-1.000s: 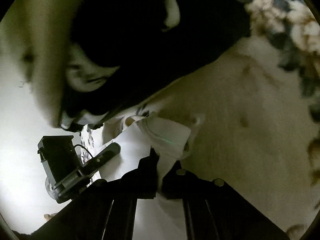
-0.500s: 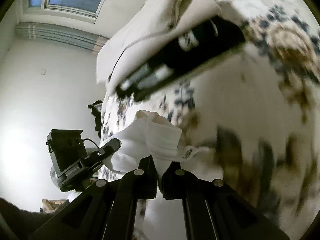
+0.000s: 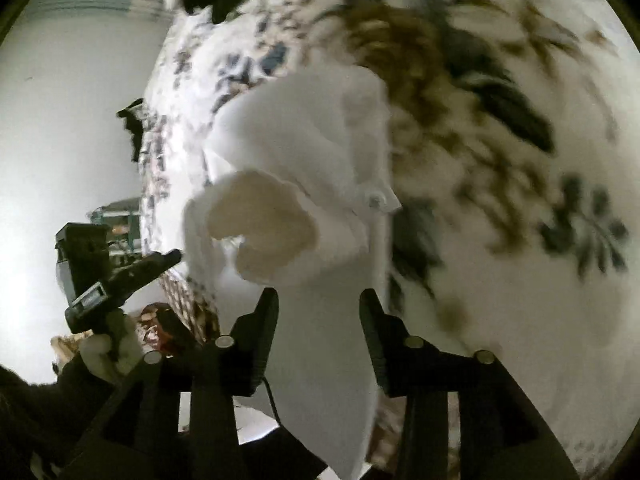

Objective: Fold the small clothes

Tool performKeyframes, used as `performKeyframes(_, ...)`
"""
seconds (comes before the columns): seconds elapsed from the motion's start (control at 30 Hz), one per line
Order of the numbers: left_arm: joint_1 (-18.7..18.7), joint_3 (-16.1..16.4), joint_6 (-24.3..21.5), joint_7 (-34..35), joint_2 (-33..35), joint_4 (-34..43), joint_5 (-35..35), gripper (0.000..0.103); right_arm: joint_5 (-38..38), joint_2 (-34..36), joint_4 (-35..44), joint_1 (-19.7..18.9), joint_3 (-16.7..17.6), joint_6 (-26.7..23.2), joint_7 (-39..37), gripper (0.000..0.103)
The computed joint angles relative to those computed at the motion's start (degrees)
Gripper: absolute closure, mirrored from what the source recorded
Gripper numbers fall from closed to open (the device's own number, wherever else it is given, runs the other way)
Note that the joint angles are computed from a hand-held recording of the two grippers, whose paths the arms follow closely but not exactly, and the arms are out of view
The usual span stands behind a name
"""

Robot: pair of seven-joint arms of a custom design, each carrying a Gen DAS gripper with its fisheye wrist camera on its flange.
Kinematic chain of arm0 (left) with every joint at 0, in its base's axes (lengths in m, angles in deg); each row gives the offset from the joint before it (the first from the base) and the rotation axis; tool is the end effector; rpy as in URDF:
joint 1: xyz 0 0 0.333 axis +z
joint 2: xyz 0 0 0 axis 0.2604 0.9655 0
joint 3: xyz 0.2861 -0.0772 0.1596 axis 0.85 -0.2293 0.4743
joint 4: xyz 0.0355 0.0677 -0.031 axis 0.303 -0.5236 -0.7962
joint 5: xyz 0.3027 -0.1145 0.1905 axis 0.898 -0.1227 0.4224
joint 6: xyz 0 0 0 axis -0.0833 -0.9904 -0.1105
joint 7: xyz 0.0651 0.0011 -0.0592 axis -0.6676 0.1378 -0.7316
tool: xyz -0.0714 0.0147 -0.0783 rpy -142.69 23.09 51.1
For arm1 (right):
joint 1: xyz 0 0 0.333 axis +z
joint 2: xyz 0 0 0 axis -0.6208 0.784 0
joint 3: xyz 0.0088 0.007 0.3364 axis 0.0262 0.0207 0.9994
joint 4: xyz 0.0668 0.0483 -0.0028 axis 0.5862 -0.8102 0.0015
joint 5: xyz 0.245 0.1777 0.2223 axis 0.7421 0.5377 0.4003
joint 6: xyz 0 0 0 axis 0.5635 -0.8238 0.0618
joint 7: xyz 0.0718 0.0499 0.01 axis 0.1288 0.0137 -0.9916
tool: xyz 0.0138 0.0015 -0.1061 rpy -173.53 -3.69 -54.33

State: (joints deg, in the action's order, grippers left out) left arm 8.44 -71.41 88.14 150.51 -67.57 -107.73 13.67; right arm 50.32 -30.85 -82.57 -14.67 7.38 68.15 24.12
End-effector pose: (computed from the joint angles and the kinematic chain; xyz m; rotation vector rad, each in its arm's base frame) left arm 0.4918 -0.1654 0.5437 1.6156 -2.0651 0.6602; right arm 0.3452 0.1904 0.5023 -1.3510 2.1395 0.5554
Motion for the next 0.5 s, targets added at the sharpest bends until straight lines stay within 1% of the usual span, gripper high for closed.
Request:
performKeyframes(0.03, -0.1, -0.2, 0.8, -0.4, 0.6, 1.0, 0.1, 0.052, 0.5, -1.1, -0.8, -0.4, 0.2, 1.4, 0.9, 0.058)
performKeyframes(0.13, -1.1, -1.7, 3.9, -0.6, 3.2, 4.0, 1.2, 0.052, -2.6, -3.4, -2.5, -3.1, 2.6, 5.8, 7.1, 0.058)
performKeyframes(0.17, -1.6, -2.4, 5.2, -0.7, 4.0, 4.7, 2.0, 0.052, -3.6, -2.5, -2.1, -3.8, 3.7, 9.4, 8.5, 0.058)
performKeyframes(0.23, -2.8, -3.8, 7.9, -0.4, 6.1, 6.1, 1.9, 0.052, -3.6, -0.8, -0.9, -2.6, 3.0, 12.7, 9.0, 0.058)
performKeyframes(0.27, -3.2, -4.3, 8.6, -0.4, 7.2, 6.9, 1.5, 0.052, -1.4, 1.6, 0.5, -0.4, 1.5, 15.2, 7.0, 0.058)
performKeyframes(0.3, -3.5, -4.9, 9.2, -0.2, 8.2, 7.6, 1.2, 0.052, -0.8, 3.0, 1.4, 0.4, 1.1, 16.1, 6.5, 0.058)
performKeyframes(0.33, -4.0, -5.6, 9.4, -0.3, 9.5, 8.4, 2.0, 0.052, -1.2, 4.5, 2.4, 0.7, 1.0, 16.1, 6.6, 0.058)
performKeyframes(0.37, -4.2, -6.0, 9.1, 0.0, 9.9, 8.7, 2.8, 0.052, -2.1, 7.1, 4.4, 0.9, 1.0, 14.9, 6.7, 0.058)
performKeyframes(0.4, -4.5, -6.4, 8.4, 0.3, 10.3, 8.8, 4.0, 0.052, -3.9, 8.3, 5.7, 0.6, 1.4, 12.7, 8.0, 0.058)
performKeyframes(0.47, -4.9, -7.0, 5.3, 0.4, 10.4, 8.1, 7.8, 0.052, -6.0, 10.9, 7.5, 0.9, 2.0, 8.1, 9.0, 0.058)
performKeyframes(0.5, -4.9, -7.1, 3.8, 0.8, 9.3, 6.4, 9.0, 0.052, -5.6, 10.9, 7.3, 1.5, 2.2, 6.8, 9.1, 0.058)
